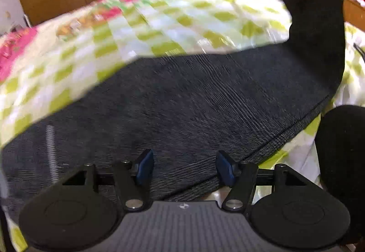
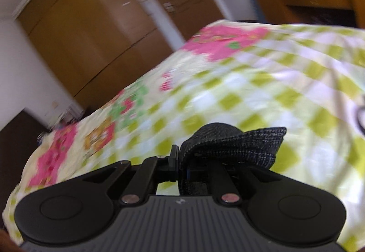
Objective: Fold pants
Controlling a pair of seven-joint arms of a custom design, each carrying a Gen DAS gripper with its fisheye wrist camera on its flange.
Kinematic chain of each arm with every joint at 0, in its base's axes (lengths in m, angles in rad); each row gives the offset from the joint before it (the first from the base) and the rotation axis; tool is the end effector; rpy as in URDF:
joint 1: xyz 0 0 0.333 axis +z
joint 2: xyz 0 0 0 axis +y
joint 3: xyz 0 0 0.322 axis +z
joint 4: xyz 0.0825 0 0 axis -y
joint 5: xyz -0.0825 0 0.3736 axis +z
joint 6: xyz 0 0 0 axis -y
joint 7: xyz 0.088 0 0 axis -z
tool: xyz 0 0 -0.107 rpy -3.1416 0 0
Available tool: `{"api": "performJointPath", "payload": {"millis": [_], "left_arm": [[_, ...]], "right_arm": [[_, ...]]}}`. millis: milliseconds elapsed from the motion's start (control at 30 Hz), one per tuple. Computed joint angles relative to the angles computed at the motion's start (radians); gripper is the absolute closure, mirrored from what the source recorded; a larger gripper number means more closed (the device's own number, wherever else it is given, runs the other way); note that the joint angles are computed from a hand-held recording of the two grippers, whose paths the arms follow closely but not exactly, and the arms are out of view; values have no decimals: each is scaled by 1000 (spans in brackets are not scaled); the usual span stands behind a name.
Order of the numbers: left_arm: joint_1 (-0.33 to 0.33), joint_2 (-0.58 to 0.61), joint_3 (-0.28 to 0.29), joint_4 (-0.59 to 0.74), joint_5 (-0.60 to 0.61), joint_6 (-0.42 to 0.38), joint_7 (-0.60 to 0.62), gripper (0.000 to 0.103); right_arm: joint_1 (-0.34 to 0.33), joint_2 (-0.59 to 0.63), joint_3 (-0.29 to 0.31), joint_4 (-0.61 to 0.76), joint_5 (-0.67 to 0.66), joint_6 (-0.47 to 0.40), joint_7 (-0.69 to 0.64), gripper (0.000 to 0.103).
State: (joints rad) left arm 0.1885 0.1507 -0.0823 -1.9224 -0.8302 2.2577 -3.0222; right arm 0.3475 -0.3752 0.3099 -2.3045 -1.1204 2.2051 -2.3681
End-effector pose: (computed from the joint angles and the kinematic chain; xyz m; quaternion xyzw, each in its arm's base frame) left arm 0.6059 0.0466 0.4506 -0.2208 0.9105 -0.3282 0.1210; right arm 0.3753 0.2687 0.5426 -0.2066 0.8287 -0.3278 0.4039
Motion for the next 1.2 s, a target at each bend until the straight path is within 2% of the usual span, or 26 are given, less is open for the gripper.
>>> {"api": "performJointPath", "payload": {"millis": [67, 133, 167, 267, 433, 600, 700, 833, 900, 1033, 1100, 1200], "left_arm": [[10, 9, 4, 14, -33, 12, -3, 30], [6, 49, 15, 53, 59, -1, -85, 30], [5, 61, 13, 57, 90, 4, -84, 30], [32, 48, 3, 35, 73, 1, 4, 30], [60, 69, 4, 62, 5, -12, -6, 30], [91, 108, 8, 111, -25, -21, -35, 29], [111, 119, 5, 121, -28, -36, -46, 29], [124, 102, 3, 92, -48, -17, -6, 29], [129, 100, 7, 90, -50, -28, -5, 29], [135, 102, 8, 92, -63, -41, -7, 29], [137, 105, 9, 97, -70, -52, -13, 29], [145, 109, 10, 105, -82, -72, -12, 29]], "right_arm": [[-4, 72, -9, 73, -45, 60, -43, 96], [5, 146, -20, 149, -73, 101, -111, 96], [12, 192, -28, 196, -88, 130, -152, 96], [41, 312, -63, 316, -105, 219, -255, 96], [94, 451, -128, 448, -81, 344, -349, 96], [153, 602, -164, 602, 22, 355, -563, 96], [191, 709, -168, 727, 97, 329, -733, 96], [269, 910, -158, 965, 167, 198, -1085, 96], [306, 984, -164, 1046, 191, 146, -1203, 96], [361, 1014, -211, 1065, 213, 117, -1247, 95], [364, 1002, -234, 1050, 242, 155, -1212, 93], [361, 949, -273, 976, 297, 241, -1091, 91]]}}
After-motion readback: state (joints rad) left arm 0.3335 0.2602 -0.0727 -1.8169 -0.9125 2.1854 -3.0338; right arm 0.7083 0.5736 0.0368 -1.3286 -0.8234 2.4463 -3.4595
